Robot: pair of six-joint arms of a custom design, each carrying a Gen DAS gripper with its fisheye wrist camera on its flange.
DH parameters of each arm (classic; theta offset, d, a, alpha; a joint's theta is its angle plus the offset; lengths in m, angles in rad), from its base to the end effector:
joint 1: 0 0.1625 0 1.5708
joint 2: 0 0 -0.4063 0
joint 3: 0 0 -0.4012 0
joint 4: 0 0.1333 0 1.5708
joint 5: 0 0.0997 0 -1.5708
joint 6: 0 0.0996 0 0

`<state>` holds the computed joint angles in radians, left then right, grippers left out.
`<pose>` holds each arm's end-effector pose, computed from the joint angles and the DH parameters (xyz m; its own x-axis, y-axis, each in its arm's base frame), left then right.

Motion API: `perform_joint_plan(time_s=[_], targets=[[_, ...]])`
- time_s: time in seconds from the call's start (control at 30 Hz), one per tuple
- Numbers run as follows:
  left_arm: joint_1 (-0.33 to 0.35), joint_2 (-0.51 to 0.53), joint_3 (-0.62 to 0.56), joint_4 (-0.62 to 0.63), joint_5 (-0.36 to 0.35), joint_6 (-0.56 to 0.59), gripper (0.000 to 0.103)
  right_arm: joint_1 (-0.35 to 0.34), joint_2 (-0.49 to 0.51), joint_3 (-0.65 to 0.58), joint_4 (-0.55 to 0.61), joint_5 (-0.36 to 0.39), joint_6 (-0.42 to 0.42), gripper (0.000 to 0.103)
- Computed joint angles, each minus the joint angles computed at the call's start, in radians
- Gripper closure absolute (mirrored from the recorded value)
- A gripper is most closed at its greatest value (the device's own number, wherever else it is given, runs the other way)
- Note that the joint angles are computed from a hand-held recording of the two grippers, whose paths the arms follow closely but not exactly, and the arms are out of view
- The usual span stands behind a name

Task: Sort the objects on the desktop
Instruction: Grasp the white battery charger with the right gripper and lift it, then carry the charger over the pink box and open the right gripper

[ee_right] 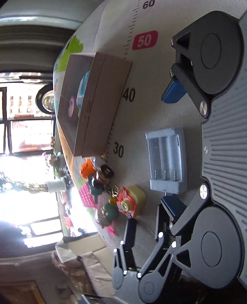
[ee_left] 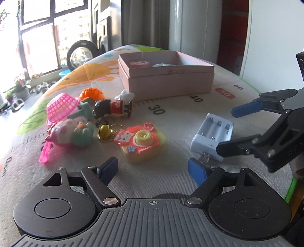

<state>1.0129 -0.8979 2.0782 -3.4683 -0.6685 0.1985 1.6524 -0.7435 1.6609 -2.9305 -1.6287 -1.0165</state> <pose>-0.0968 -0.5545 0.1282 -0.7045 0.0188 -0.7094 0.5487 0.6484 -0.5277 0.1822 -0.6630 0.0718 -0.4621 -0.7957 0.3915 -0.8865 0.4259 -0.1808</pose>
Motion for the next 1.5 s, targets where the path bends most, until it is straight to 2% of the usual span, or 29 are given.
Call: perform_joint_plan(time_s=[0.07, 0.2, 0.27, 0.3, 0.33, 0.5, 0.67, 0.77, 0.83, 1.03, 1.13, 1.2, 1.3, 1.33, 1.4, 1.5], targets=[[0.001, -0.008, 0.007, 0.009, 0.011, -0.019, 0.009, 0.011, 0.015, 0.003, -0.018, -0.017, -0.044, 0.0], [0.008, -0.019, 0.01, 0.017, 0.019, -0.042, 0.009, 0.024, 0.032, -0.011, 0.017, -0.029, -0.074, 0.001], [0.008, -0.017, 0.004, 0.023, 0.026, -0.045, 0.008, 0.028, 0.033, -0.011, 0.019, -0.046, -0.088, 0.007], [0.008, -0.014, 0.0, 0.028, 0.03, -0.045, 0.007, 0.025, 0.028, -0.012, 0.028, -0.042, -0.079, 0.012], [0.008, -0.01, -0.009, 0.037, 0.032, -0.046, 0.006, 0.023, 0.025, -0.015, 0.03, -0.047, -0.063, 0.012], [0.022, 0.029, -0.09, 0.086, 0.011, -0.065, 0.006, 0.004, 0.032, -0.018, -0.102, -0.099, 0.042, 0.012], [0.032, 0.091, -0.179, 0.099, 0.041, -0.044, 0.007, -0.014, 0.027, -0.008, -0.16, -0.098, 0.077, 0.012], [0.03, 0.101, -0.188, 0.077, 0.048, -0.021, 0.017, -0.012, 0.032, -0.011, -0.165, -0.101, 0.069, 0.012], [0.024, 0.098, -0.174, 0.053, 0.047, 0.001, 0.035, -0.011, 0.034, -0.013, -0.165, -0.102, 0.066, 0.012], [-0.003, 0.071, -0.112, 0.035, 0.07, 0.013, 0.036, -0.004, 0.04, -0.01, -0.184, -0.111, 0.049, 0.012], [-0.026, 0.03, -0.075, 0.05, 0.069, 0.001, 0.037, 0.008, 0.016, -0.011, -0.118, -0.115, 0.043, 0.012], [-0.042, 0.0, -0.072, 0.019, 0.038, 0.058, 0.037, 0.014, -0.025, -0.008, -0.068, -0.058, 0.043, 0.012], [-0.06, 0.032, -0.153, -0.147, 0.02, 0.293, 0.039, 0.034, -0.06, -0.025, -0.108, 0.041, 0.06, 0.012], [-0.06, 0.063, -0.203, -0.213, 0.019, 0.384, 0.056, 0.042, -0.063, -0.041, -0.127, 0.066, 0.074, 0.012], [-0.048, 0.124, -0.319, -0.284, 0.007, 0.496, 0.058, 0.059, -0.049, -0.085, -0.179, 0.091, 0.095, 0.012], [-0.014, 0.221, -0.512, -0.313, -0.034, 0.561, 0.058, 0.084, 0.005, -0.164, -0.259, 0.093, 0.086, 0.012]])
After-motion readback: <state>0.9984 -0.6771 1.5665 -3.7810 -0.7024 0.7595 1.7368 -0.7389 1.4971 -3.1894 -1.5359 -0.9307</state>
